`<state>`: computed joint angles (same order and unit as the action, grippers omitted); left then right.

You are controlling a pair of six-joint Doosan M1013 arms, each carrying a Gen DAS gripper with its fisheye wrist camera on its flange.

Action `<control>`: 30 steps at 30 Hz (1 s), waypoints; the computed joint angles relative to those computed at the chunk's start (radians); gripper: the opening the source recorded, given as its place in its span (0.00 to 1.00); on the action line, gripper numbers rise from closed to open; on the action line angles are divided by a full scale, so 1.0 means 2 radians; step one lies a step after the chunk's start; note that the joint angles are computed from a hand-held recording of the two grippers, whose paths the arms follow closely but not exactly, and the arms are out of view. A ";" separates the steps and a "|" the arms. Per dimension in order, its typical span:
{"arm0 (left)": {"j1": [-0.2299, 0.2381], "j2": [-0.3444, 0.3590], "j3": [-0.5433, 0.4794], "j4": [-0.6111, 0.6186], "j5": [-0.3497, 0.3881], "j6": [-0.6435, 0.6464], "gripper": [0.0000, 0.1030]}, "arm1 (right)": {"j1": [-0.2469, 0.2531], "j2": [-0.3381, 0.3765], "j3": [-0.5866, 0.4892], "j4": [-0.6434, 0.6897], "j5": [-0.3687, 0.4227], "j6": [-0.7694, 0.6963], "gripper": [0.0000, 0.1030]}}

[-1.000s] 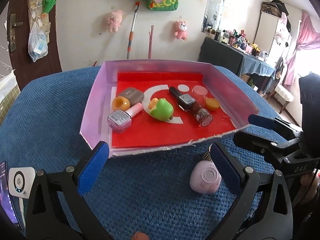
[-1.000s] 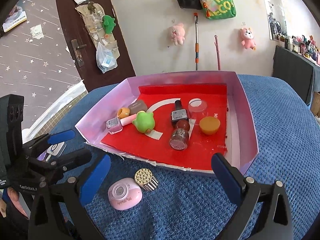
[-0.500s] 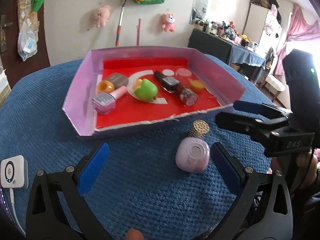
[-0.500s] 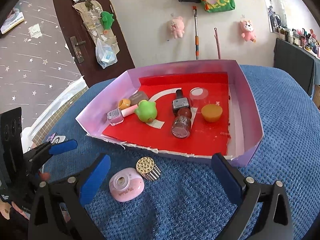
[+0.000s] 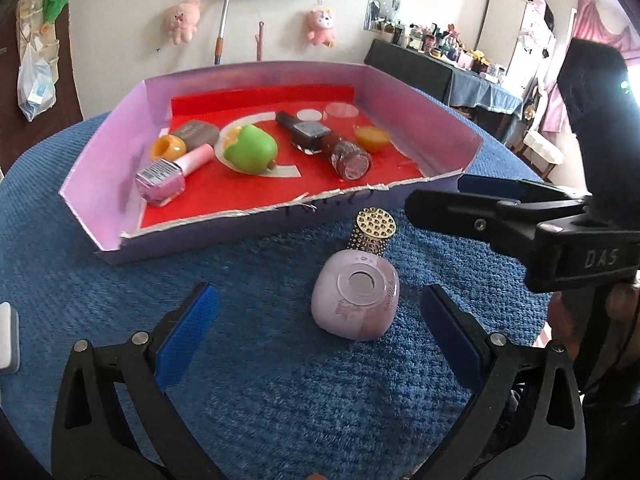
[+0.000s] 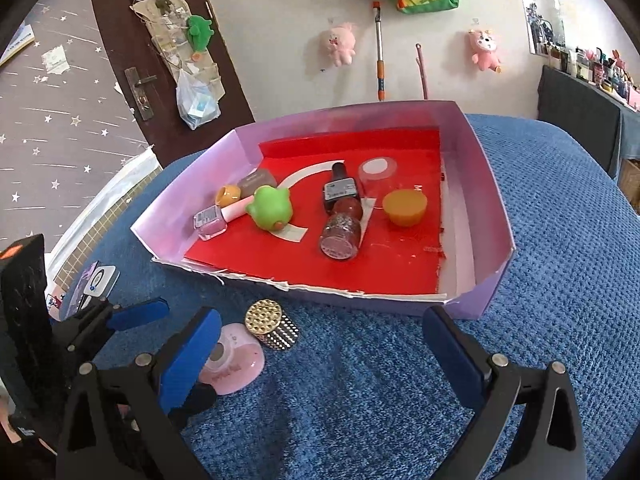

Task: Organize rigid objects
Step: 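Grasp the pink round case with the left tool while the right tool grasps the gold studded cylinder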

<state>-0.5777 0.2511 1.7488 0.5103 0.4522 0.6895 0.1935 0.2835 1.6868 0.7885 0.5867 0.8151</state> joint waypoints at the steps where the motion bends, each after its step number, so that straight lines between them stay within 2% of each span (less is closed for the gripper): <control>1: 0.000 0.002 -0.001 -0.001 0.001 0.001 1.00 | 0.000 0.001 0.000 0.000 0.000 0.001 1.00; 6: 0.000 0.013 -0.007 0.009 0.021 -0.017 1.00 | 0.002 0.001 -0.001 -0.011 -0.004 0.003 1.00; 8: 0.003 0.012 -0.004 0.009 0.017 -0.025 1.00 | 0.004 0.001 0.000 -0.013 -0.004 0.002 1.00; 12: 0.004 0.007 0.002 0.069 0.040 -0.099 1.00 | 0.006 0.003 -0.001 -0.015 -0.004 0.003 0.99; 14: 0.008 0.002 0.007 0.081 0.047 -0.119 1.00 | 0.009 0.006 -0.002 -0.020 -0.002 0.005 0.93; 16: 0.013 -0.003 0.012 0.085 0.044 -0.128 1.00 | 0.010 0.008 -0.003 -0.022 0.003 0.005 0.81; 19: 0.015 -0.008 0.017 0.094 0.036 -0.134 0.97 | 0.014 0.012 -0.005 -0.025 0.010 0.001 0.70; 22: 0.018 -0.010 0.018 0.087 0.019 -0.116 0.92 | 0.019 0.012 -0.004 -0.030 0.009 -0.009 0.59; 25: 0.020 -0.005 0.011 0.072 0.012 -0.083 0.88 | 0.022 0.013 -0.003 -0.031 0.004 -0.012 0.55; 28: 0.021 0.001 0.002 0.026 0.011 -0.019 0.80 | 0.022 0.014 -0.005 -0.025 0.012 -0.015 0.49; 30: 0.020 0.003 0.000 0.012 0.011 0.007 0.80 | 0.021 0.015 -0.006 -0.019 0.019 -0.020 0.48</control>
